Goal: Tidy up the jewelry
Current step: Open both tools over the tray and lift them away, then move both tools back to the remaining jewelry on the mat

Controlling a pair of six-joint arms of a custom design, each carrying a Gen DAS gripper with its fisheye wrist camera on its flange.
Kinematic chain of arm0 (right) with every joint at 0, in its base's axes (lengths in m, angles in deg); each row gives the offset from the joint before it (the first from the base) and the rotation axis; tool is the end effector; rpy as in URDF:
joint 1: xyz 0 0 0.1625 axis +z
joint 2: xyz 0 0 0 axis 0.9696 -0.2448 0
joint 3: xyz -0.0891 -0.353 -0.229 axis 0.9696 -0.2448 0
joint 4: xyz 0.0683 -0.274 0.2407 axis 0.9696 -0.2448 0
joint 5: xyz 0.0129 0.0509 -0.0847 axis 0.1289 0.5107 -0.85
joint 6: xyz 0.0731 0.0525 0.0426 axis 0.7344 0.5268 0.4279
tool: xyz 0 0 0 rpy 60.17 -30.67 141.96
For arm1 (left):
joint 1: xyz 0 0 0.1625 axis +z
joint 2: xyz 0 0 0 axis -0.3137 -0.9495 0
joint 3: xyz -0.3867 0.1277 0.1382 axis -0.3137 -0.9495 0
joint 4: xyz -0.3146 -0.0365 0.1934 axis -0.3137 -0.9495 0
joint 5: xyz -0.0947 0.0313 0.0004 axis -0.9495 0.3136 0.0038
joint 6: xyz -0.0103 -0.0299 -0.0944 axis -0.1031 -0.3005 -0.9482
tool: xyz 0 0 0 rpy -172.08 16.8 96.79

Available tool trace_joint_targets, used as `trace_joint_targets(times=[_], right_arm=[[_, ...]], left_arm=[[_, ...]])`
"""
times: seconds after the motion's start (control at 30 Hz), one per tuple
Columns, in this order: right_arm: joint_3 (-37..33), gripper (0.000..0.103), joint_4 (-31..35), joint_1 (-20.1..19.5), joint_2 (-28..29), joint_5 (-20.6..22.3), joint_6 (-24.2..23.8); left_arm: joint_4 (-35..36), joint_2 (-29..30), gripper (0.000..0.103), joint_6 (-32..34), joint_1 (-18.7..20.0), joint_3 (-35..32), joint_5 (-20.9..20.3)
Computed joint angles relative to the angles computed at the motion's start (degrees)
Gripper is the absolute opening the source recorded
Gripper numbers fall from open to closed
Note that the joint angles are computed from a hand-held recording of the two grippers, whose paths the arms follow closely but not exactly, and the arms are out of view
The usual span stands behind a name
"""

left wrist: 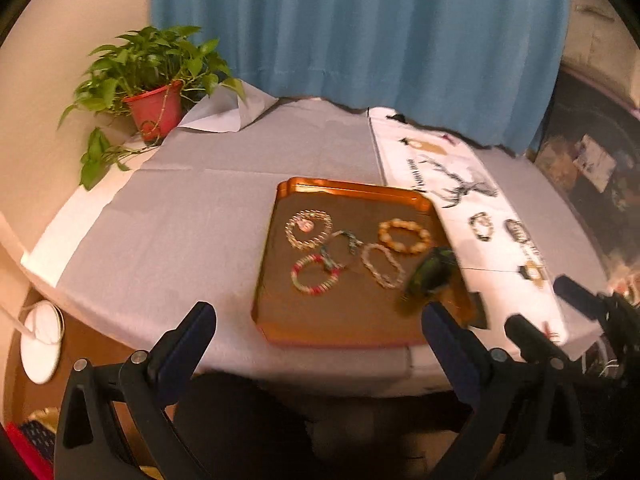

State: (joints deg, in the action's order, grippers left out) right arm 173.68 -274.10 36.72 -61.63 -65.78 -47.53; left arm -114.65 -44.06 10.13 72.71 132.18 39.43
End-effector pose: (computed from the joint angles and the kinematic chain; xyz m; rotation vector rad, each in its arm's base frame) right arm 0.3208 -0.5553 0.0516 0.9247 -2.2701 0.8306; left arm -0.1208 -0.5432 0.2620 0.1329 2.2261 -0.9883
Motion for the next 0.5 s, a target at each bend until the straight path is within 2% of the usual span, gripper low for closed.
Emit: trace_joint_targets(times=[0.1, 0.2, 0.37, 0.5], right_arm=[[5.1, 0.073, -4.7, 1.3, -2.8, -0.7, 0.3], [9.2, 0.073, -7.6, 2.3, -5.7, 0.5, 2.1], [14.9, 0.075, -15.4, 3.5, -8.2, 0.9, 1.6], [17.1, 0.075, -16.7, 3.8, -9.2, 1.2, 1.7]], left_arm=[[-1.0, -1.8, 0.102, 0.2, -3.6, 3.1, 0.6], [-2.6, -2.8, 0.102, 1.3, -8.2, 6.2, 4.8], [-5.7, -3.5, 0.102, 2.2, -15.2, 10.7, 10.4], [-1.0, -5.1, 0.102, -2.5, -17.9, 12.5, 10.5]])
